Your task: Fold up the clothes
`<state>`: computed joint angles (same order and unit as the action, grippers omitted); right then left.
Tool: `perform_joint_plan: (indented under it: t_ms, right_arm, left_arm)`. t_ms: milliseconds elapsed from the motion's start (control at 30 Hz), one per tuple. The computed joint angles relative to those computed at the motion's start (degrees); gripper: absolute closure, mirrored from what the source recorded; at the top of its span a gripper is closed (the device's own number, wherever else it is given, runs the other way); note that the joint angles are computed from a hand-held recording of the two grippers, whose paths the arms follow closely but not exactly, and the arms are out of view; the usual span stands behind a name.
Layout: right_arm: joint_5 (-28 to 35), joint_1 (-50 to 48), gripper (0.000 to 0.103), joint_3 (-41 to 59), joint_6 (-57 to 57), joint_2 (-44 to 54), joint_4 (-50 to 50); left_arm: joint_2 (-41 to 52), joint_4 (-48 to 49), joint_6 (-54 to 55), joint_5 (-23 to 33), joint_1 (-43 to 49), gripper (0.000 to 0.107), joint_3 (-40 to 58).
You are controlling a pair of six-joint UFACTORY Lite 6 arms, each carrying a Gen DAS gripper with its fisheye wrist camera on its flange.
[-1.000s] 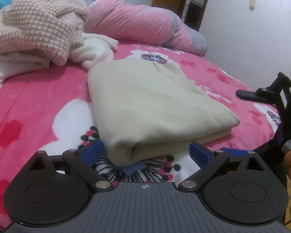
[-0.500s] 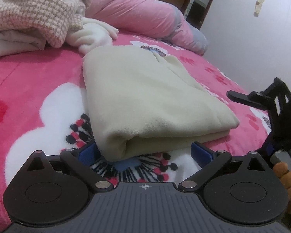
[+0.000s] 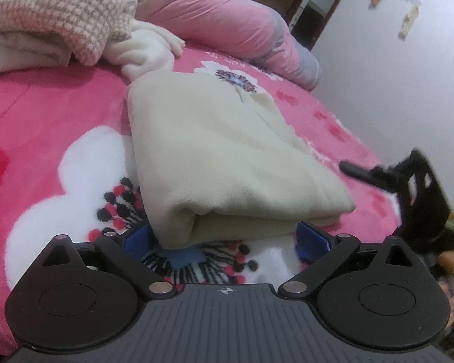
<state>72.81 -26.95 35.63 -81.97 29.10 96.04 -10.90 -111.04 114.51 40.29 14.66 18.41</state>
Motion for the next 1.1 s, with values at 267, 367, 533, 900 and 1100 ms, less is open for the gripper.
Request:
perform_joint_plan:
  t_ms: [267, 367, 533, 900, 1100]
  right_arm:
    - [2.3, -1.3, 0.005, -3.5, 1.9, -3.2, 1.3]
    - [3.5, 0.1, 0.005, -3.1, 3.1, -2.1, 2.6]
    - [6.4, 4.0, 0.005, -0.7, 5.4, 2.2, 6.0]
    - [2.4, 15.6, 0.020, 10.7, 10.9, 7.5, 12.3]
    - [1.3, 15.0, 0.046, 12.3, 14.4, 8.0, 12.8]
  left_arm:
    - [4.0, 11.7, -12.7, 14.4, 10.7, 0.009, 4.5]
    - [3.9, 12.7, -15.0, 14.7, 10.5, 0.009, 5.6]
    - [3.0, 12.5, -16.2, 16.0, 10.4, 0.009, 6.5]
    - [3.2, 12.5, -16.7, 15.7, 9.7, 0.009, 7.6]
    - [5.1, 17.3, -16.3, 21.2, 16.1, 0.010, 7.6]
